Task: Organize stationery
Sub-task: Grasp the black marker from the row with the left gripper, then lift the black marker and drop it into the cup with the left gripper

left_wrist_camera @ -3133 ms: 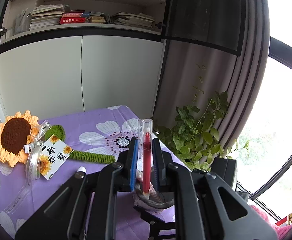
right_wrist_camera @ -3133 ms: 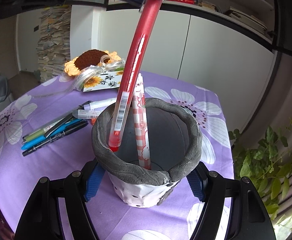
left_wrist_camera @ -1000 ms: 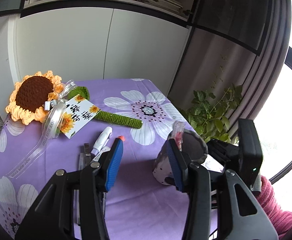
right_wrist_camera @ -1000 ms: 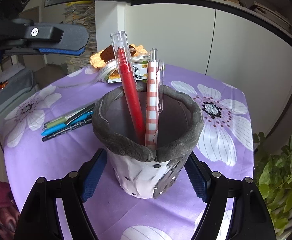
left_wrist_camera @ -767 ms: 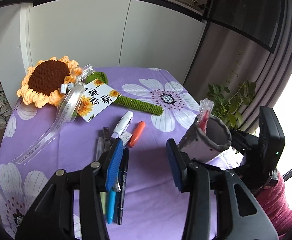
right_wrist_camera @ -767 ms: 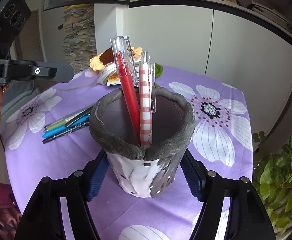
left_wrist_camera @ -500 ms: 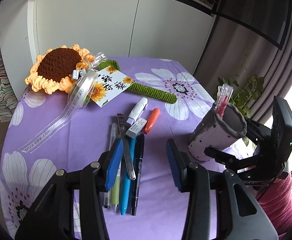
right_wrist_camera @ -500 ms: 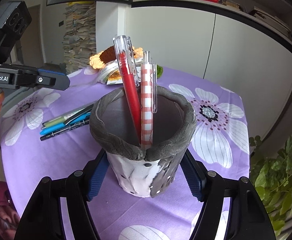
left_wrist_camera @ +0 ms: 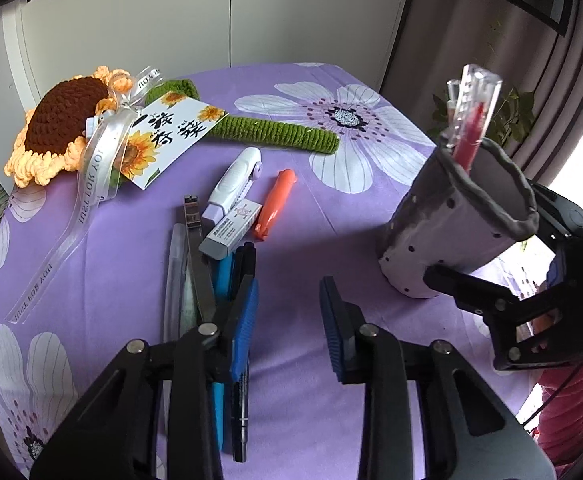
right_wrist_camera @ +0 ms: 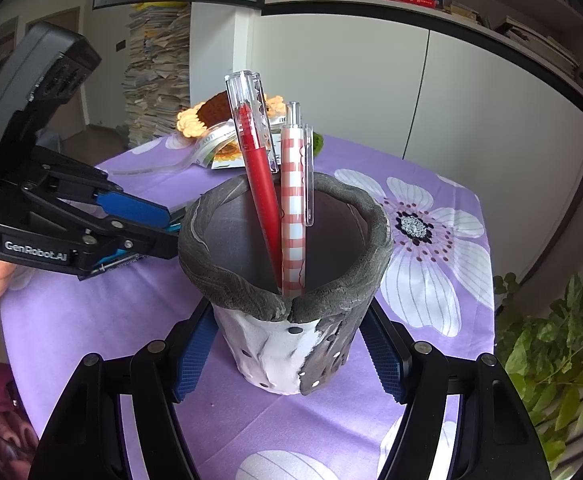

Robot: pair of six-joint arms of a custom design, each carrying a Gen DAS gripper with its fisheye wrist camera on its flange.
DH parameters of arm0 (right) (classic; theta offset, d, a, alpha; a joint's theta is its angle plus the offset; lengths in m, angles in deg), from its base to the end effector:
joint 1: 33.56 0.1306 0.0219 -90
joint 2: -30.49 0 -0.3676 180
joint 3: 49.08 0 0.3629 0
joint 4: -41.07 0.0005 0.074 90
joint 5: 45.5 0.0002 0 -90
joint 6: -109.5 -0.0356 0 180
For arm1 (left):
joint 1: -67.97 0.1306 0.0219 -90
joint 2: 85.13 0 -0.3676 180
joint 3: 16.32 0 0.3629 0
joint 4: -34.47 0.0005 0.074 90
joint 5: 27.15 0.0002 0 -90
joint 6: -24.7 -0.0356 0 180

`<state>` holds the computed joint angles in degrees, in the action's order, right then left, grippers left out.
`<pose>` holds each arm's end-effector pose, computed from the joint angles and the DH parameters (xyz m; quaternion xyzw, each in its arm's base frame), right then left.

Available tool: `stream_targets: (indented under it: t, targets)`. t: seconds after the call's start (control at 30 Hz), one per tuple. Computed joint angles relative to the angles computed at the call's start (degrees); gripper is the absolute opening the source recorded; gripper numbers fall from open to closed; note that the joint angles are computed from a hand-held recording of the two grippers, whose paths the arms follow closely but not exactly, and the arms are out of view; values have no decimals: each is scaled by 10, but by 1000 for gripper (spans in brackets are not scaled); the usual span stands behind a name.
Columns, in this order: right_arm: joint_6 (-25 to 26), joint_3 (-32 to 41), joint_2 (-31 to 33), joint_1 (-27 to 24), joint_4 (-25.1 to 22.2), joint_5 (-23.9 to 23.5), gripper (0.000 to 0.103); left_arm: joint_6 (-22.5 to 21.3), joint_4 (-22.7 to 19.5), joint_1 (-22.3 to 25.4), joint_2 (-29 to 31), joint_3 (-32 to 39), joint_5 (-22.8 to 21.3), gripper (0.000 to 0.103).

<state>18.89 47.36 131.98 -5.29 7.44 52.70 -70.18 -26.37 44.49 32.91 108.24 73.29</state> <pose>0.4798 0.2517 0.3905 -0.1849 0.8804 0.0453 0.4343 0.5647 -0.2529 0.4076 0.2592 0.9123 -0.1348 0.2871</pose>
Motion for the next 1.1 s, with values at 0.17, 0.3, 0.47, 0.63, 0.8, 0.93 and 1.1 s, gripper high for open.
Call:
stream_targets:
  t: [0.17,0.3,0.47,0.63,0.8,0.93,1.1]
  targets:
    - [0,1,1,1,0,2,72,3,4,4,6,0,-19,27]
    - [-2,1,1,1,-1,1,72,-7,0,0,11,5,-31,27]
    - [-1,3,2,1,-1,1,72,-14,-32,-5,19,15,-6,23]
    - [-1,4,3,2,-2,3,72,-24,-32,-12,7,2,-10,14]
    - [-1,4,3,2,-1,3,72,-27,-53,-16,21,26,-22,16]
    - [-2,3,2,2,-1,3,72,-40,-56,-26,36,49,-41,32]
    - [-1,4,3,2,-1,3,72,-49,-64,-32,53,71,-43,17]
